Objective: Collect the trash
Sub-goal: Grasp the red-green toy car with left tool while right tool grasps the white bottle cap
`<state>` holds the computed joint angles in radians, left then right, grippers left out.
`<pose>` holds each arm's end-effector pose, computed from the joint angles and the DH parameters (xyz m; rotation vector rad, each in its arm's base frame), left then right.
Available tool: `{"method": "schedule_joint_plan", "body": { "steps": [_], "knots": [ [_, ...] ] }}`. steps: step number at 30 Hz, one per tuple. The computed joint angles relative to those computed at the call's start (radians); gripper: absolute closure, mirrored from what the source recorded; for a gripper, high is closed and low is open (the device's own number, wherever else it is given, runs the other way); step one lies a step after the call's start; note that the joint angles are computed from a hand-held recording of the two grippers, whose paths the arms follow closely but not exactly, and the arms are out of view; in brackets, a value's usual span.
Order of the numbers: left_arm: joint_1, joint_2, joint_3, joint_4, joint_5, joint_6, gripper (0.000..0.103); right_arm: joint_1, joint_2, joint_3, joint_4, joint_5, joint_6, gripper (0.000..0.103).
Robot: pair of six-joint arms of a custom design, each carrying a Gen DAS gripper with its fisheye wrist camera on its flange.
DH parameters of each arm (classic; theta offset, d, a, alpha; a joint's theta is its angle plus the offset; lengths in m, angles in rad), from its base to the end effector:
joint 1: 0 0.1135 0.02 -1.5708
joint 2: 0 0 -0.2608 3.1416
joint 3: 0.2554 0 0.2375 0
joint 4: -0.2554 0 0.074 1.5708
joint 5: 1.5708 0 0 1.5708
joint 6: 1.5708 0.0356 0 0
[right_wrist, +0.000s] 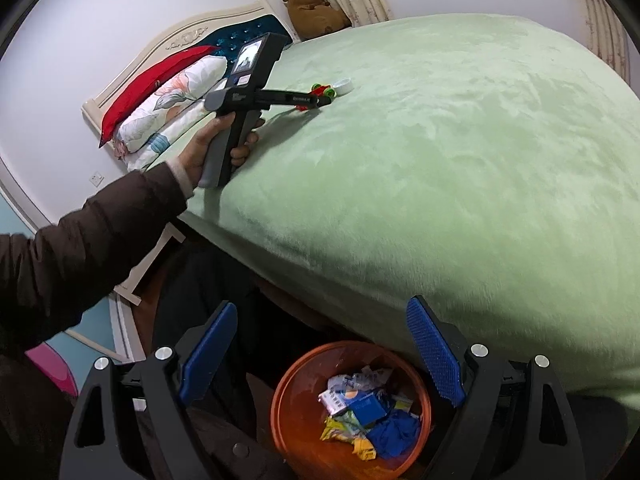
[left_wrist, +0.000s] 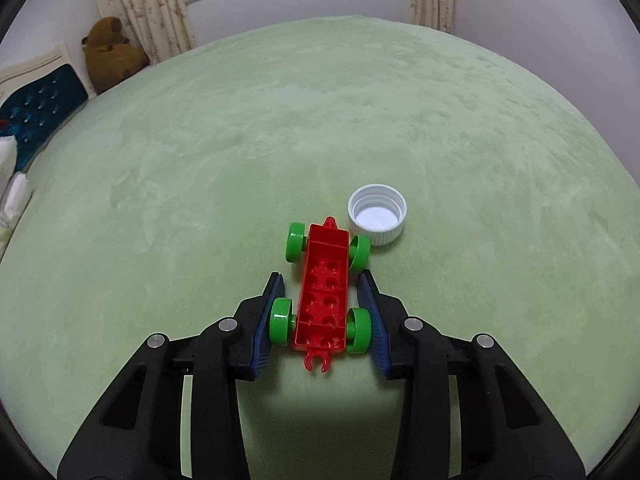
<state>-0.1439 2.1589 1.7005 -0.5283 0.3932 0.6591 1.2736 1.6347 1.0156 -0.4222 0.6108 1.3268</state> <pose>0.4496 -0.0789 0.1934 1.1004 2.2137 -0.2863 0.1105 0.2911 0.2002 0.2676 2.3823 0.4227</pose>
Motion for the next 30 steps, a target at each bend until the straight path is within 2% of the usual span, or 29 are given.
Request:
{"method": "schedule_joint_plan", "body": {
  "steps": [4, 12, 17, 19, 23, 27, 30],
  "knots": [
    [0.041, -0.067, -0.084, 0.010, 0.052, -0.040, 0.065, -0.086, -0.013, 0.013, 0.031, -0.014, -0.134, 0.018],
    [0.142, -0.284, -0.420, 0.181, 0.039, -0.036, 0.065, -0.335, 0.019, 0.073, 0.135, -0.079, -0.419, 0.018],
    [0.175, -0.397, -0.602, 0.297, 0.045, -0.021, 0.065, -0.463, 0.098, 0.149, 0.190, -0.149, -0.527, 0.018],
    [0.177, -0.431, -0.663, 0.351, 0.045, -0.033, 0.065, -0.501, 0.143, 0.205, 0.194, -0.162, -0.568, 0.018],
    [0.194, -0.419, -0.665, 0.354, 0.094, -0.075, 0.065, -0.559, 0.242, 0.346, 0.163, -0.182, -0.651, 0.018],
    [0.214, -0.393, -0.653, 0.359, 0.147, -0.104, 0.065, -0.617, 0.402, 0.576, 0.055, -0.175, -0.742, 0.018],
    [0.211, -0.398, -0.673, 0.391, 0.147, -0.101, 0.065, -0.653, 0.517, 0.741, -0.021, -0.173, -0.769, 0.018]
  ]
}}
